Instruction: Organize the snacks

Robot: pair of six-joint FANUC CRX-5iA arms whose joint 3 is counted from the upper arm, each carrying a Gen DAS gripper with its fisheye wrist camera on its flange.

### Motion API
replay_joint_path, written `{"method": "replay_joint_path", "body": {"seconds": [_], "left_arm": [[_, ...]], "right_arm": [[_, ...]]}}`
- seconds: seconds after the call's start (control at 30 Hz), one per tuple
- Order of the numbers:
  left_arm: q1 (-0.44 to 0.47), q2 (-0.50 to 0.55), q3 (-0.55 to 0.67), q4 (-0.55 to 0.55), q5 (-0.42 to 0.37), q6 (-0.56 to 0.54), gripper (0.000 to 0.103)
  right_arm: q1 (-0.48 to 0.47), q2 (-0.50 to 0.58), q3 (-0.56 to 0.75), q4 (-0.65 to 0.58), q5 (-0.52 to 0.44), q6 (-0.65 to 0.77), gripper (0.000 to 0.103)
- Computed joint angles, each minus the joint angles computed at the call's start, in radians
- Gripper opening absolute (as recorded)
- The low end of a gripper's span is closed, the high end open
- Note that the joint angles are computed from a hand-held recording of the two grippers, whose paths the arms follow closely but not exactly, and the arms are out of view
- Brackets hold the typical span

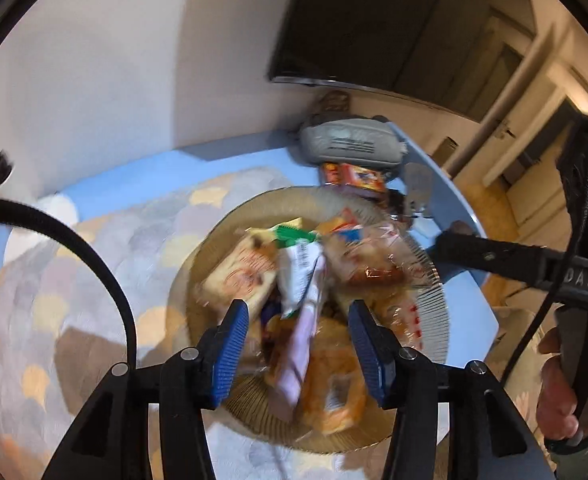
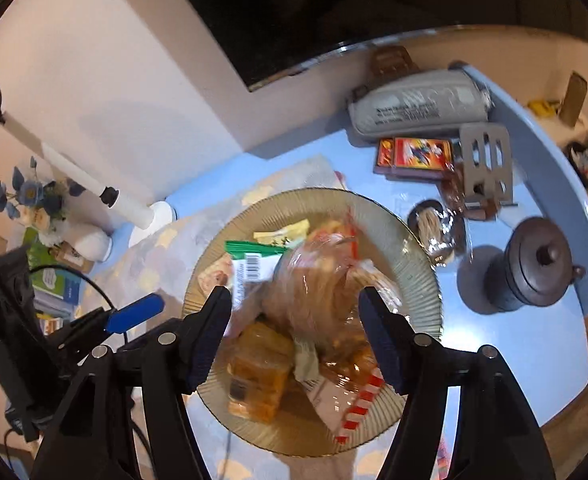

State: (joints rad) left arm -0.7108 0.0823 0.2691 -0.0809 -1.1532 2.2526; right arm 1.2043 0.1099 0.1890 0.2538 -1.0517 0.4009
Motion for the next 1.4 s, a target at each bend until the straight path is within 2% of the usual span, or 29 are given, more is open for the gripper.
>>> {"method": "replay_joint_path", "body": {"seconds": [0.13, 0.27, 0.3, 0.4, 0.43, 0.53, 0.57, 0.67, 0.77, 1.0, 1.03, 1.1, 1.17, 1.4], "left_arm": [[-0.033, -0.024, 0.015, -0.096, -0.083, 0.099, 0.049], [-0.107, -0.047, 0.063, -0.254, -0.245, 0.193, 0.051], [-0.124, -0.058, 0.068, -0.287, -0.278, 0.214, 0.053], [-0.181, -0.103, 0.071, -0.396, -0.387, 0.286, 0.075], [-0.196, -0.117, 0.069, -0.426, -0.42, 0.303, 0.08], [-0.209, -0.171, 0.039, -0.472, -0.525, 0.309, 0.08], [-0.202, -0.189, 0.024, -0.472, -0.546, 0.304, 0.08], [-0.203, -0.253, -0.027, -0.484, -0.601, 0.306, 0.08], [-0.21, -0.318, -0.084, -0.491, -0.629, 0.332, 0.08], [-0.23, -0.413, -0.186, -0.528, -0.699, 0.369, 0.08], [-0.227, -0.43, -0.207, -0.527, -0.702, 0.378, 0.083], [-0.205, -0.454, -0.236, -0.506, -0.702, 0.377, 0.09], [-0.167, -0.479, -0.273, -0.464, -0.696, 0.362, 0.09], [-0.122, -0.54, -0.341, -0.419, -0.652, 0.341, 0.09]], "right_arm": [[0.007, -0.012, -0.007, -0.006, 0.018, 0.031, 0.066], [0.048, 0.023, 0.041, 0.04, 0.008, 0.055, 0.066], [0.058, 0.033, 0.056, 0.048, 0.009, 0.057, 0.066], [0.112, 0.077, 0.115, 0.085, 0.013, 0.065, 0.066], [0.137, 0.1, 0.142, 0.113, 0.002, 0.065, 0.067], [0.211, 0.193, 0.247, 0.204, -0.092, 0.038, 0.076], [0.231, 0.235, 0.302, 0.211, -0.139, 0.033, 0.076], [0.252, 0.306, 0.402, 0.14, -0.162, 0.045, 0.076], [0.271, 0.39, 0.511, 0.097, -0.218, 0.044, 0.076], [0.313, 0.544, 0.713, 0.096, -0.37, 0.018, 0.076], [0.316, 0.557, 0.732, 0.102, -0.383, 0.015, 0.076], [0.326, 0.592, 0.78, 0.122, -0.415, 0.013, 0.076], [0.335, 0.636, 0.846, 0.14, -0.462, 0.018, 0.076], [0.35, 0.762, 1.049, 0.137, -0.601, 0.029, 0.076]]}}
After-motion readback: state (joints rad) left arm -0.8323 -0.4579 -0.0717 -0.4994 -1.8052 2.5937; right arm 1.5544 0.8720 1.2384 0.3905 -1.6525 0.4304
